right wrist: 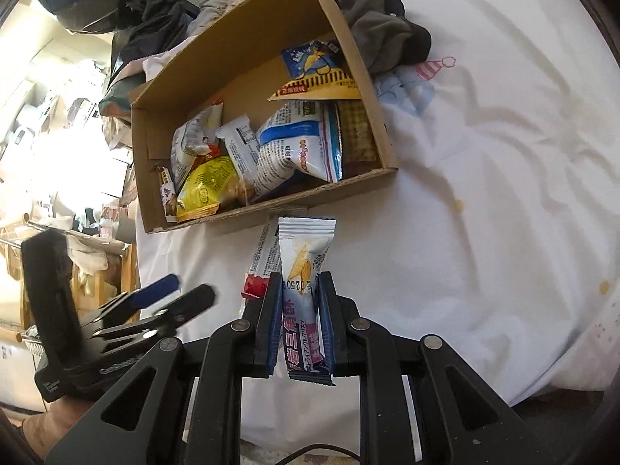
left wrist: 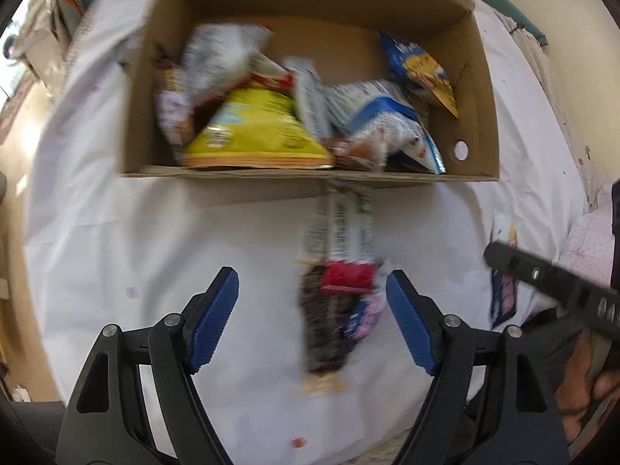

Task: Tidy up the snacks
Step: 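Grasp the white-pink bar with the right tool while the left tool grasps the white-red bar, then carry both bars into the box and open both tools to release them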

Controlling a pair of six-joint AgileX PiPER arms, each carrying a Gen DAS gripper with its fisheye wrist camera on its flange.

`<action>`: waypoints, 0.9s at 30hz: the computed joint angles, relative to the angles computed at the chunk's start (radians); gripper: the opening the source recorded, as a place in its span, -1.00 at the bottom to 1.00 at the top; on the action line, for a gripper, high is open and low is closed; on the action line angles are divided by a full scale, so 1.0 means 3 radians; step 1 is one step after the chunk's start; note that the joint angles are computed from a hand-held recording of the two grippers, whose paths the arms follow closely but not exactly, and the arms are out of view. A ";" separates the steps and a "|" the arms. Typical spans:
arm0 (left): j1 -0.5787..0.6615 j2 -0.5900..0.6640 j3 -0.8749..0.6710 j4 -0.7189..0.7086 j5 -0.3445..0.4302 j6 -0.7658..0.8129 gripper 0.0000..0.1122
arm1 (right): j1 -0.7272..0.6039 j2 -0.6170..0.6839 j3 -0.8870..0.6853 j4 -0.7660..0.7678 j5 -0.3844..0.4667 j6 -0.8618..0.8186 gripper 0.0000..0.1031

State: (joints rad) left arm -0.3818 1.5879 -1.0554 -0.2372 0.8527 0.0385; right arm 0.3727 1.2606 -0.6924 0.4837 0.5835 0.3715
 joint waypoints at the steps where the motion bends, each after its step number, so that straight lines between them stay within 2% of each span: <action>1: -0.0061 0.0136 -0.0094 -0.0009 0.0026 -0.0049 0.35 | -0.0061 0.0011 0.0017 0.0113 0.0029 -0.0140 -0.64; 7: -0.0381 0.0581 -0.0429 0.0362 -0.0034 -0.0428 0.26 | -0.0324 0.0032 0.0111 0.0450 0.0058 -0.0547 -0.64; 9: -0.0442 0.0712 -0.0524 0.0440 -0.0007 -0.0517 0.12 | -0.0427 0.0019 0.0127 0.0588 0.0084 -0.0711 -0.64; 11: -0.0477 0.0826 -0.0595 0.0491 0.0027 -0.0571 0.07 | -0.0457 0.0010 0.0115 0.0647 0.0086 -0.0780 -0.64; 13: -0.0497 0.0878 -0.0613 0.0518 0.0019 -0.0594 -0.22 | -0.0450 0.0016 0.0092 0.0680 0.0074 -0.0818 -0.64; 14: -0.0495 0.0886 -0.0610 0.0486 0.0014 -0.0554 -0.52 | -0.0443 0.0023 0.0078 0.0666 0.0071 -0.0811 -0.64; 17: -0.0551 0.0785 -0.0544 0.0575 -0.0036 -0.0637 -0.52 | -0.0432 0.0036 0.0061 0.0644 0.0061 -0.0785 -0.64; 27: -0.0290 0.0185 -0.0120 0.0377 0.0141 -0.0392 -0.52 | -0.0277 0.0081 -0.0014 0.0474 0.0043 -0.0599 -0.64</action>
